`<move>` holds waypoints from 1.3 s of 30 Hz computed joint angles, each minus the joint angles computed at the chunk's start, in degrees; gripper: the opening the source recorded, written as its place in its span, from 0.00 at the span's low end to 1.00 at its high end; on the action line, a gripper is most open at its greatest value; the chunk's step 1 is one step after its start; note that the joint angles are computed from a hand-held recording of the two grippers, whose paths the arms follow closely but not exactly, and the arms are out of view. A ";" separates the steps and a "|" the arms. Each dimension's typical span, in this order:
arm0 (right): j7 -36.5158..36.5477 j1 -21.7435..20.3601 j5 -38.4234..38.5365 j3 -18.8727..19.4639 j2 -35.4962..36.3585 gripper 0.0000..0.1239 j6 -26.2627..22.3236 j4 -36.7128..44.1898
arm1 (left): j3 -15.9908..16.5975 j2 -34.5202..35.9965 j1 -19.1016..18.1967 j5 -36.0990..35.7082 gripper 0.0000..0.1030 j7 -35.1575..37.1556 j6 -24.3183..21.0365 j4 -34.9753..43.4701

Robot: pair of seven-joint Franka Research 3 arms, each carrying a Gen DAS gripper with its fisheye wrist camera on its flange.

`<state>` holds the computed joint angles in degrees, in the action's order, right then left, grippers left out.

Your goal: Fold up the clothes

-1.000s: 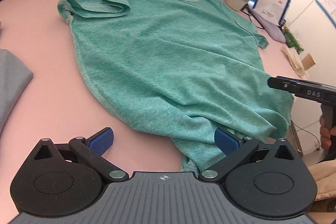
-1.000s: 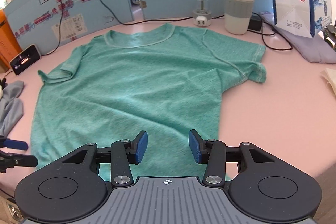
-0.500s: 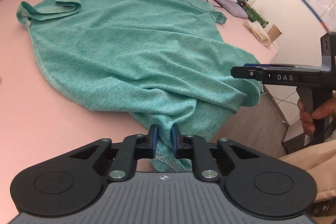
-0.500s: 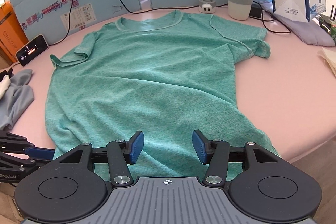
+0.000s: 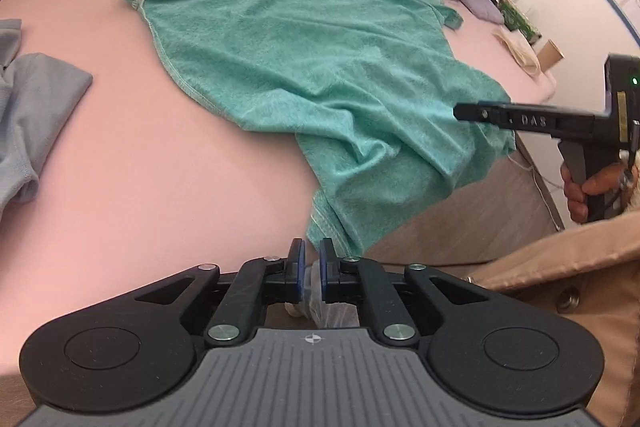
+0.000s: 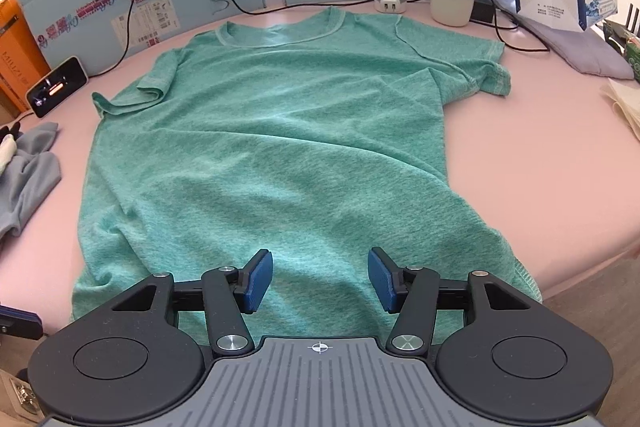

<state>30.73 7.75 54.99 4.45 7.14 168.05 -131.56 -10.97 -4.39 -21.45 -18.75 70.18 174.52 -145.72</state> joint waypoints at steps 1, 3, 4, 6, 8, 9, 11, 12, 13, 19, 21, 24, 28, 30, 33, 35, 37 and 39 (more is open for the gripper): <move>-1.50 -0.29 0.82 0.26 -0.10 0.43 -1.19 0.24 | -0.25 0.50 0.44 1.02 0.26 -1.10 1.14 0.07; -4.85 -0.57 2.78 0.60 -0.65 0.43 -4.32 0.55 | -0.39 1.98 0.55 1.59 0.55 -0.54 2.32 1.12; -7.19 -0.76 4.30 0.65 -1.04 0.43 -6.82 0.80 | -0.60 2.82 0.72 1.73 0.56 -0.03 2.51 1.87; -11.90 -0.79 6.72 0.39 -1.56 0.43 -12.96 1.72 | -1.51 4.57 1.38 0.07 0.55 2.75 1.37 3.82; -15.50 0.10 8.05 0.38 -1.28 0.43 -16.31 2.87 | -2.90 5.86 2.55 -1.36 0.54 4.95 0.80 5.06; -16.84 0.62 8.28 0.48 -0.94 0.43 -17.74 3.60 | -3.37 6.06 3.09 -0.39 0.54 4.60 0.55 5.25; -19.23 1.78 7.78 0.91 -0.12 0.43 -20.02 5.25 | -4.13 6.00 3.87 0.92 0.54 3.52 0.69 5.12; -21.17 2.09 8.11 1.13 0.23 0.43 -21.76 6.08 | -4.25 5.78 4.11 2.03 0.54 2.23 0.86 4.78; -22.62 2.39 7.84 1.28 0.73 0.43 -23.75 7.04 | -4.29 5.56 4.28 3.15 0.54 0.93 1.02 4.44; -20.97 6.48 -3.72 2.36 5.22 0.38 -23.77 11.24 | -3.26 3.48 5.38 18.01 0.55 -15.02 1.82 1.79; -18.71 7.72 -9.47 2.34 6.60 0.18 -21.92 11.62 | -3.07 2.98 5.76 21.20 0.55 -18.63 2.16 1.18; -17.13 7.28 -11.13 2.80 7.99 0.06 -19.03 12.06 | -2.78 2.55 5.97 23.76 0.55 -21.52 2.73 0.48; -9.05 4.69 -6.77 2.43 10.13 0.06 -17.25 15.89 | -2.23 3.44 4.83 19.13 0.55 -17.96 3.71 0.77; -4.22 4.35 -8.65 1.59 11.50 0.06 -15.16 17.49 | -2.38 4.12 4.56 15.97 0.56 -14.30 3.84 1.46; -0.95 3.24 -11.13 1.47 12.07 0.11 -12.16 17.47 | -3.24 5.16 4.92 11.60 0.58 -9.02 4.03 2.63; -1.23 1.91 -10.78 2.34 11.22 0.11 -11.30 16.29 | -4.09 5.88 5.52 8.98 0.59 -5.88 4.22 3.49; -1.05 1.16 -10.23 2.80 10.35 0.11 -10.60 15.06 | -4.90 6.61 6.27 7.52 0.59 -3.79 4.75 4.26; -0.60 0.57 -9.30 3.06 9.65 0.11 -10.61 14.14 | -5.67 7.30 7.18 6.70 0.60 -2.57 6.19 4.69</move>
<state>30.14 8.32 45.69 7.51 16.79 157.44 -117.43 -16.65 2.91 -14.27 -12.04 67.61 180.71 -141.02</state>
